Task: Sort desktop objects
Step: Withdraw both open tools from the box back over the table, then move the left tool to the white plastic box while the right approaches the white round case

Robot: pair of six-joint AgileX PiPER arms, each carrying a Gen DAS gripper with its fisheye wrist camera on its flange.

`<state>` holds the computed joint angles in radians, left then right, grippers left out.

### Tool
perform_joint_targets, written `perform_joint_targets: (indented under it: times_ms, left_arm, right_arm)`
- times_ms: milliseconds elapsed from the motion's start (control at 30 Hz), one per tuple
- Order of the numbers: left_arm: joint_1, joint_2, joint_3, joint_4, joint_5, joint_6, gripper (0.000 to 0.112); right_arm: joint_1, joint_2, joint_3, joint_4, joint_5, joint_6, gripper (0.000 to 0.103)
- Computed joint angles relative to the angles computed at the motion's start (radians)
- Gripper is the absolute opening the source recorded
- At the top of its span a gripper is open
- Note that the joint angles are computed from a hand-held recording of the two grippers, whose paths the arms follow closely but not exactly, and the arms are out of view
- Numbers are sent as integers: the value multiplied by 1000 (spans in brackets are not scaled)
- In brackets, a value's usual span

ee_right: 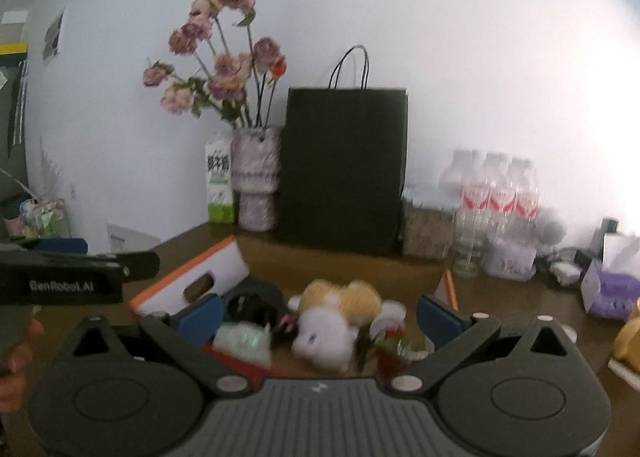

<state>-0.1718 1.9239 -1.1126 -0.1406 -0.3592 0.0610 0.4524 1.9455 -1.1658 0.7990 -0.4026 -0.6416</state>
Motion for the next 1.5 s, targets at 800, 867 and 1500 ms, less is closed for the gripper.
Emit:
perform_joint_targets:
  times_ms: [800, 867, 1500]
  left_arm:
    - [113, -58, 319, 154, -177, -96, 103]
    - [120, -59, 328, 174, -184, -112, 103]
    - [119, -43, 314, 231, -163, -140, 103]
  right_arm:
    - [109, 26, 258, 121, -96, 118, 103]
    - [115, 26, 268, 117, -105, 124, 103]
    - [99, 40, 273, 143, -132, 111, 103]
